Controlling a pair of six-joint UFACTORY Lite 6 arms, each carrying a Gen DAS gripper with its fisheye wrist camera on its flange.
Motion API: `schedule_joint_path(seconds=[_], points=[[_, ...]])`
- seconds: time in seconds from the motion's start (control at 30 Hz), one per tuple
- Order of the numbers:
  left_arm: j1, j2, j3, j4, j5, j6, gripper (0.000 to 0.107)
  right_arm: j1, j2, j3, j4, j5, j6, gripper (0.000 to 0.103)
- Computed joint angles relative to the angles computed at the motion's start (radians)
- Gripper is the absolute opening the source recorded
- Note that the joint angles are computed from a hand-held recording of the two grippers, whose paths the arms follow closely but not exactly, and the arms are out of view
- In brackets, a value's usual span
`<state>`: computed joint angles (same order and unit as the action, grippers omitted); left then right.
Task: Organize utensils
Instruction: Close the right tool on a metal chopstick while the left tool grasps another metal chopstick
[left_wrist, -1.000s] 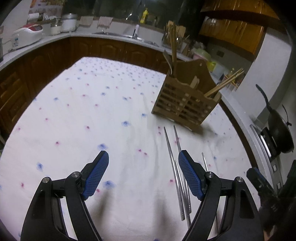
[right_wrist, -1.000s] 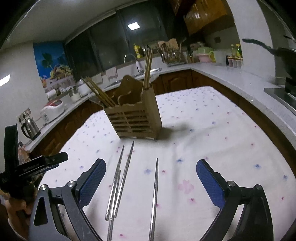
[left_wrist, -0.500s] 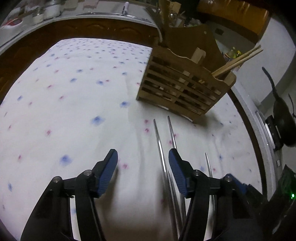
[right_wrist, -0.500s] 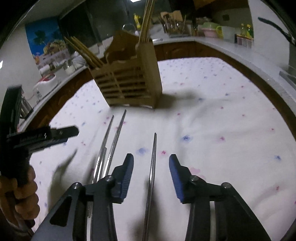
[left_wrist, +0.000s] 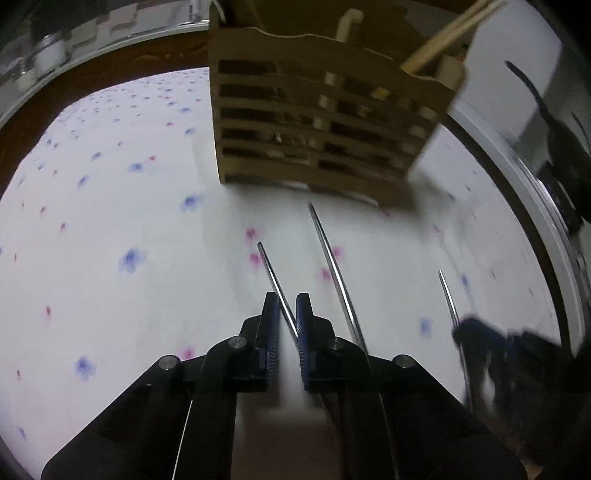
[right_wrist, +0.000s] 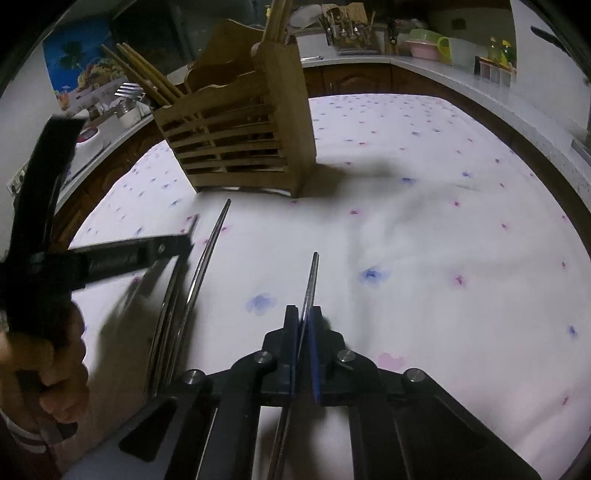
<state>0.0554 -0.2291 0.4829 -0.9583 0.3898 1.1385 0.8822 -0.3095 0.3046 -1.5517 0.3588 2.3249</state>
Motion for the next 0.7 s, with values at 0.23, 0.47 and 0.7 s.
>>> schedule_joint_path(seconds=[0.23, 0.47, 0.7], points=[[0.194, -0.098, -0.074, 0.013, 0.174, 0.097, 0.009, -0.049, -0.082, -0.054, -0.039, -0.073, 0.04, 0.011], [0.007, -0.039, -0.027, 0.07, 0.019, -0.081, 0.013, -0.089, 0.04, 0.035, -0.07, -0.08, 0.022, 0.013], [0.039, -0.074, -0.044, 0.077, 0.044, -0.049, 0.005, -0.074, 0.089, 0.058, -0.114, -0.036, 0.053, 0.006]])
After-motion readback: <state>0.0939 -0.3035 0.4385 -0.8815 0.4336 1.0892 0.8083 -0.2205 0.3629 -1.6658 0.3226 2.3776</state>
